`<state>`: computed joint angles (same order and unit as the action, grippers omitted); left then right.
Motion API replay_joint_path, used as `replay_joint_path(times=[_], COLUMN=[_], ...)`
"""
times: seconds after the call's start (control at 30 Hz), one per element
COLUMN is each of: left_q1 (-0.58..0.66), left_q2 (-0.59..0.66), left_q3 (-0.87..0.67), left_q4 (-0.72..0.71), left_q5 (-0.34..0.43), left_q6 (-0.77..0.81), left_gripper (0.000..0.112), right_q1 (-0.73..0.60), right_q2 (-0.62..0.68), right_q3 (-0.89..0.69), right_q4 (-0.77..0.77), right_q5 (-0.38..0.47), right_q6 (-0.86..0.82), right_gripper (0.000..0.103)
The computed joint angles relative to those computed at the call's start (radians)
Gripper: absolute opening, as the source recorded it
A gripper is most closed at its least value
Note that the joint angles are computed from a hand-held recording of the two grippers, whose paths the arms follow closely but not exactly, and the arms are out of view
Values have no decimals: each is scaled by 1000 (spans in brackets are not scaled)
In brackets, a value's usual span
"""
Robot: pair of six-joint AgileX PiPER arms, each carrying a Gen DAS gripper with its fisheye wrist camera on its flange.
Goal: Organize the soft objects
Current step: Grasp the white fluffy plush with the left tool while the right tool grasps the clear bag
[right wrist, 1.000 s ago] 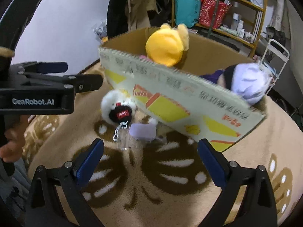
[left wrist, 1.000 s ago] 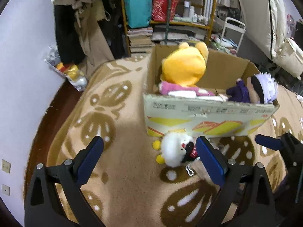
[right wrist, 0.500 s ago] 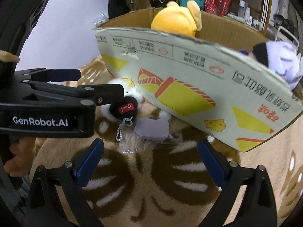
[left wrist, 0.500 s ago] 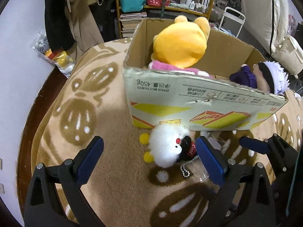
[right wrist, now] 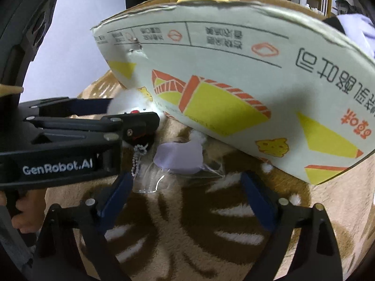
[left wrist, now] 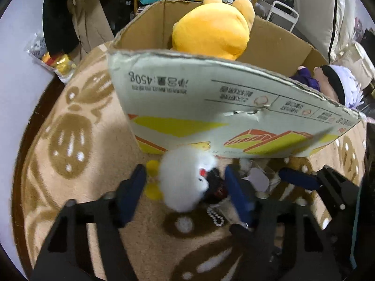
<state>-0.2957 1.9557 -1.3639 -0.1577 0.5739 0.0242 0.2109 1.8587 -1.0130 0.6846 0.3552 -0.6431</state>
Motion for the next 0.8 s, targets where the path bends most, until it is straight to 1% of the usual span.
replay_joint_path(times=[0.07, 0.1, 0.2, 0.37, 0.43, 0.5, 0.53, 0.6, 0.67, 0.73, 0.8], left_q1=[1, -2, -7, 0, 12, 22, 26, 34, 44, 47, 30], left_q2=[-3, -5, -11, -21, -32, -42, -49, -65, -76, -86, -104], left_q3=[8, 10, 20, 21, 38, 56, 65, 83, 99, 114, 124], left_q4=[-20, -11, -6, 7, -23, -41, -43, -54, -62, -46, 7], left_q5=[-7, -7, -6, 16, 12, 1, -1, -6, -12, -19, -20], left_q6=[27, 31, 46, 39, 50, 61, 64, 70, 72, 56, -6], left_gripper=[50, 45, 39, 38, 37, 37, 37, 36, 36, 36, 36], right_q1=[-1, 2, 14, 43, 52, 65, 62, 52, 50, 56, 65], right_q2=[6, 15, 17, 25, 33, 39, 36, 28, 24, 18, 13], right_q3=[2, -12, -14, -30, -35, -37, -34, -26, -23, -18, -15], right_q4=[11, -13, -60, -108, -128, -199, -195, -171, -152, -173, -196], right_q5=[-3, 0, -12, -17, -24, -41, -42, -39, -37, -41, -44], right_q6=[-16, 6, 55, 127, 153, 231, 228, 205, 191, 209, 232], right_gripper=[97, 97, 97, 97, 97, 88, 87, 81, 81, 81, 81])
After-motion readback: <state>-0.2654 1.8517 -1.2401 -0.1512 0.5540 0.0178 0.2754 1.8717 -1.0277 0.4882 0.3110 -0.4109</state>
